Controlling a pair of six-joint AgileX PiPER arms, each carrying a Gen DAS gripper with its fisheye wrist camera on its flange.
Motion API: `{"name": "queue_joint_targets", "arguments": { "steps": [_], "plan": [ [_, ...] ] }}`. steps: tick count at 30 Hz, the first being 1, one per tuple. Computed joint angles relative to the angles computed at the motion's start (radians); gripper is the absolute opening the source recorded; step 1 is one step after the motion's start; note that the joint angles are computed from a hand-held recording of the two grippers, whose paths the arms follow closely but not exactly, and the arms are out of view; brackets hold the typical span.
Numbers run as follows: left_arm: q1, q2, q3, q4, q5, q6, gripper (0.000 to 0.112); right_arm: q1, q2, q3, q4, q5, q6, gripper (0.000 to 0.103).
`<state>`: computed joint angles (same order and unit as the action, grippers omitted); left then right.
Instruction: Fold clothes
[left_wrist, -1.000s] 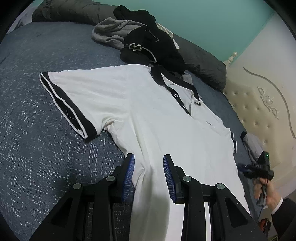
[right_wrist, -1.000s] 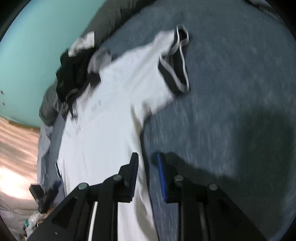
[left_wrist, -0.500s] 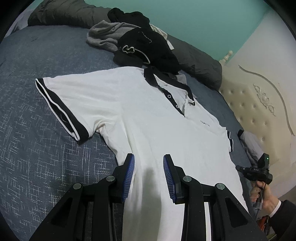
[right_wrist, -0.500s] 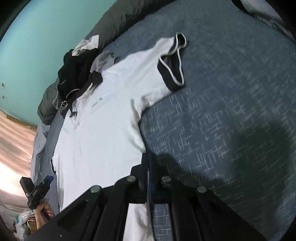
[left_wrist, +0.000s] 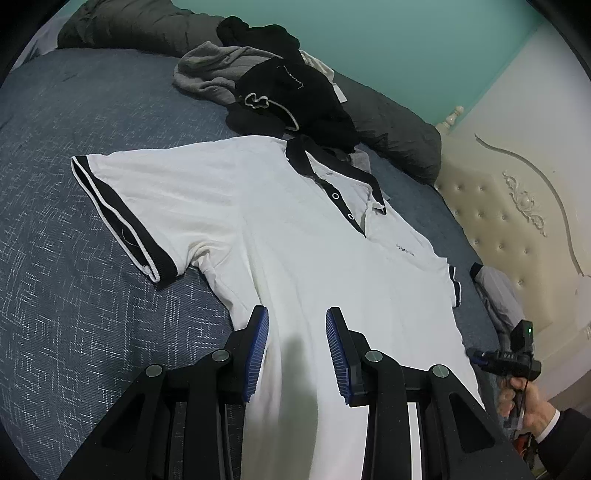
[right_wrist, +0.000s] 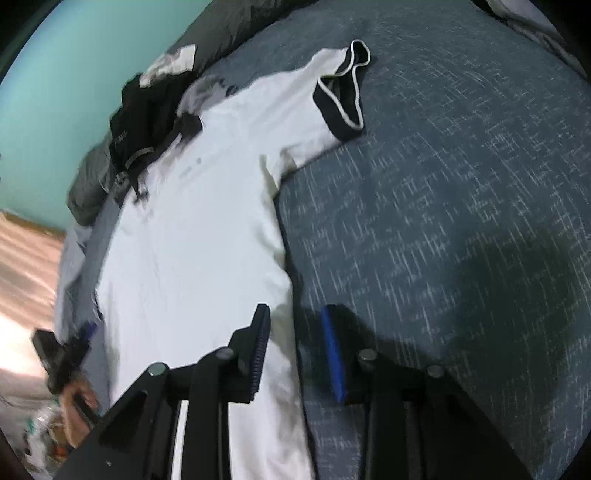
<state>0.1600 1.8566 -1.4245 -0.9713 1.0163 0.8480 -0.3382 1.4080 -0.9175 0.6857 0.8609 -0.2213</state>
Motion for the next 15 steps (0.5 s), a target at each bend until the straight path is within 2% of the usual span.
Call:
{"name": "queue_joint_targets", "arguments": {
  "steps": [2,3,9,11,15],
  "plan": [
    [-0.001,-0.002,0.000,-0.001,0.001,0.000,0.036,0.004,-0.001,0.015,0.024,0.002,-0.022,0.003],
    [-0.001,-0.002,0.000,-0.001,0.001,0.001,0.036,0.013,-0.007,0.018,0.020,-0.005,-0.021,0.002],
    [-0.002,-0.004,0.003,-0.003,0.002,0.002,0.036,-0.023,-0.058,0.042,0.041,-0.041,-0.021,0.002],
    [-0.002,-0.003,0.002,-0.004,0.001,0.001,0.037,-0.026,-0.041,0.028,0.024,-0.027,-0.018,0.002],
    [-0.003,-0.003,0.000,-0.005,0.002,-0.001,0.037,-0.075,-0.008,0.022,0.111,0.038,-0.066,0.006]
  ]
}}
